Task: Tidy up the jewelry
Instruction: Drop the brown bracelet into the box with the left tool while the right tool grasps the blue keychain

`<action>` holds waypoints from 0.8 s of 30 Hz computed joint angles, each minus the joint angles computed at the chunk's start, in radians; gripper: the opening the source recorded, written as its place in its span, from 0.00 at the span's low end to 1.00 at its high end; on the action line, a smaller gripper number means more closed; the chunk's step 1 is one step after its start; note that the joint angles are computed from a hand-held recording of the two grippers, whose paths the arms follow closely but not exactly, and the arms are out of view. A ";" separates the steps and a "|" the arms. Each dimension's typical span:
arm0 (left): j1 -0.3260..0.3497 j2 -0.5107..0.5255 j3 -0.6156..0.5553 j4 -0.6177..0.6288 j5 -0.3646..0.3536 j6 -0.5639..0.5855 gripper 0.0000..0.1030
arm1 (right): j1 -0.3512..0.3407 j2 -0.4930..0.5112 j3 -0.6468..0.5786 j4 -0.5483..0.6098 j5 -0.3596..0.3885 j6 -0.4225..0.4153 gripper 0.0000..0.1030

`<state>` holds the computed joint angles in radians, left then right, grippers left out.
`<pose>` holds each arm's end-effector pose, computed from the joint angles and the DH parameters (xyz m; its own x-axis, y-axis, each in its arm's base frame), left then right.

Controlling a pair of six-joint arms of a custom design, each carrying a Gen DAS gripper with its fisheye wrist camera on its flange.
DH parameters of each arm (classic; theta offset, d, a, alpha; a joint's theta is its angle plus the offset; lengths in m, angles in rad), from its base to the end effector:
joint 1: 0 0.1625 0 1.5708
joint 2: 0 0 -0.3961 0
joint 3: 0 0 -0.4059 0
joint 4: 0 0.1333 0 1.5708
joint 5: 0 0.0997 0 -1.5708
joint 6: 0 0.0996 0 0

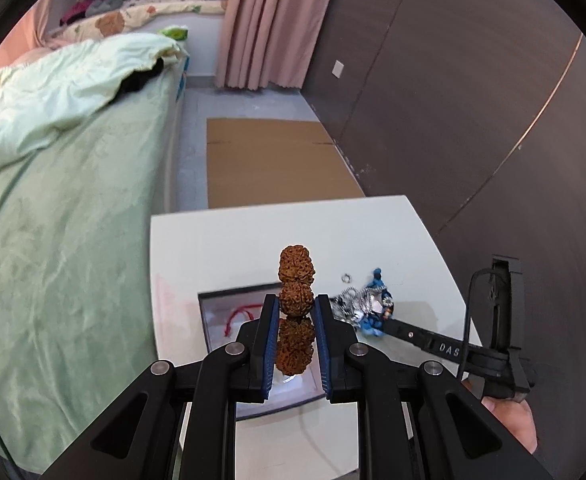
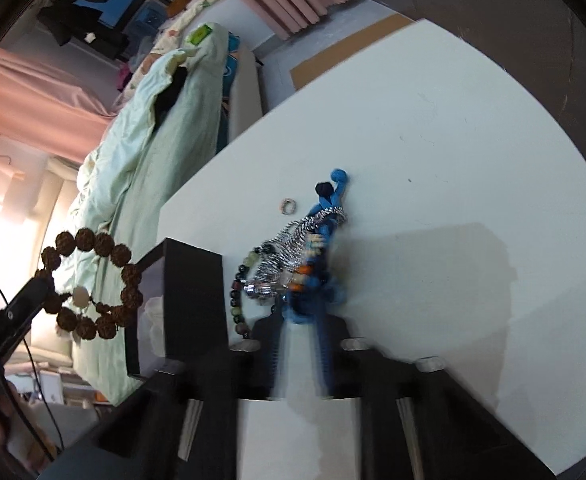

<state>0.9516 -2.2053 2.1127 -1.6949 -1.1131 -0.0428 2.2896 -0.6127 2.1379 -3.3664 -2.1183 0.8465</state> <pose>-0.0216 -0.3358 0.4532 -0.8092 0.4088 -0.4220 0.5327 0.8135 -0.2333 0.3651 -0.2936 -0.0705 -0.9617 0.2400 0.1323 0.1294 0.8233 -0.5527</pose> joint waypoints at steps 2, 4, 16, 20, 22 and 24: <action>0.039 0.013 -0.008 -0.007 -0.059 0.019 0.19 | 0.010 -0.006 0.009 -0.012 -0.012 0.000 0.03; 0.074 0.038 -0.022 0.017 -0.097 0.013 0.21 | 0.025 -0.017 0.015 -0.025 -0.023 -0.007 0.03; 0.135 0.000 -0.010 -0.005 -0.081 0.005 0.58 | 0.139 -0.093 -0.032 0.018 -0.084 -0.076 0.02; 0.140 -0.021 -0.017 -0.001 -0.070 0.010 0.58 | 0.169 -0.088 -0.074 0.080 -0.141 -0.084 0.02; 0.139 -0.032 -0.018 0.005 -0.060 0.016 0.65 | 0.169 -0.092 -0.089 0.165 -0.176 -0.041 0.02; 0.142 -0.041 -0.017 0.004 -0.058 0.019 0.78 | 0.140 -0.100 -0.080 0.210 -0.143 0.008 0.05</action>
<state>1.0938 -2.2462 2.0958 -1.6910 -1.1707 -0.0235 2.4298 -0.7128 2.0575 -3.1561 -2.2611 0.8541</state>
